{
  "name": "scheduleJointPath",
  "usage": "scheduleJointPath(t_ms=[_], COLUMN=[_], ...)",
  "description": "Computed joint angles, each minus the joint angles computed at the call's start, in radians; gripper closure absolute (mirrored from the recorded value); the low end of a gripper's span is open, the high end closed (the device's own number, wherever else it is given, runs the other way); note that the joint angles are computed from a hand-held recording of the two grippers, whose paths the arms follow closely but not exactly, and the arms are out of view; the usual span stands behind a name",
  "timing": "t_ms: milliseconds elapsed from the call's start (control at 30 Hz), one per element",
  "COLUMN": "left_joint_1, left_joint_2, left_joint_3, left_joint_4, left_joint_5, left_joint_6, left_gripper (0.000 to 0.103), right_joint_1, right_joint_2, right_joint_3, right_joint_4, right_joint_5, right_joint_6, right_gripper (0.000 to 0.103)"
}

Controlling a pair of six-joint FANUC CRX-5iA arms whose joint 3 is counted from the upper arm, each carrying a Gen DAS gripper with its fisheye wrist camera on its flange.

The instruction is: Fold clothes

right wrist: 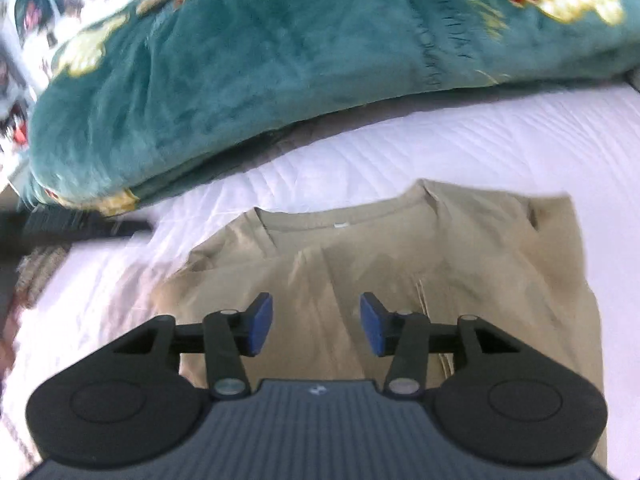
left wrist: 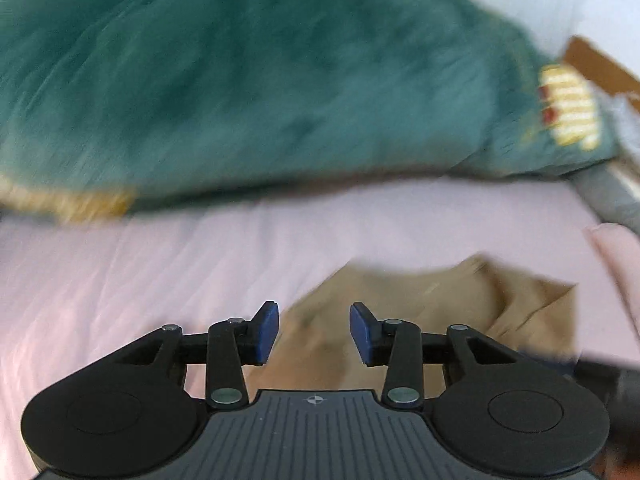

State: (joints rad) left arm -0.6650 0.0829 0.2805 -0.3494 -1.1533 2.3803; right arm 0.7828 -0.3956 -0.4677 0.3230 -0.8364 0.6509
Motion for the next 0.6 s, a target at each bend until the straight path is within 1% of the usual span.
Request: scheduleJointPath(t_ms=[67, 133, 200, 267, 300, 333, 367, 400, 433, 467, 500, 600], left_joint_1=[-0.001, 0.008, 0.023, 0.039, 0.046, 0.053, 0.059, 0.063, 0.068, 0.072, 0.074, 0.076], left_joint_2=[-0.025, -0.041, -0.048, -0.053, -0.055, -0.057, -0.060, -0.063, -0.066, -0.066, -0.063, -0.057], left_joint_3=[-0.051, -0.096, -0.129, -0.157, -0.169, -0.178, -0.185, -0.192, -0.198, -0.199, -0.197, -0.186], left_joint_4=[0.004, 0.035, 0.068, 0.097, 0.110, 0.121, 0.131, 0.139, 0.148, 0.151, 0.151, 0.145], left_joint_5=[0.000, 0.013, 0.037, 0.063, 0.074, 0.085, 0.094, 0.101, 0.108, 0.114, 0.120, 0.129], left_joint_6=[0.087, 0.129, 0.129, 0.119, 0.109, 0.094, 0.081, 0.071, 0.062, 0.055, 0.049, 0.044], left_gripper=[0.060, 0.059, 0.058, 0.057, 0.056, 0.056, 0.056, 0.056, 0.056, 0.055, 0.055, 0.054], right_joint_1=[-0.036, -0.049, -0.042, -0.023, -0.013, -0.004, 0.002, 0.005, 0.008, 0.011, 0.016, 0.036], right_joint_2=[0.080, 0.148, 0.207, 0.238, 0.236, 0.236, 0.239, 0.232, 0.226, 0.219, 0.208, 0.131], right_joint_3=[0.059, 0.102, 0.137, 0.140, 0.132, 0.126, 0.131, 0.129, 0.127, 0.125, 0.117, 0.029], right_joint_4=[-0.062, -0.090, -0.092, -0.060, -0.045, -0.032, -0.027, -0.024, -0.021, -0.018, -0.006, 0.133], right_joint_5=[-0.001, -0.015, -0.045, -0.045, -0.039, -0.035, -0.041, -0.038, -0.036, -0.033, -0.026, 0.013], right_joint_6=[0.090, 0.139, 0.179, 0.198, 0.203, 0.210, 0.216, 0.218, 0.221, 0.223, 0.216, 0.039], right_gripper=[0.053, 0.053, 0.053, 0.053, 0.054, 0.058, 0.068, 0.075, 0.091, 0.095, 0.096, 0.097])
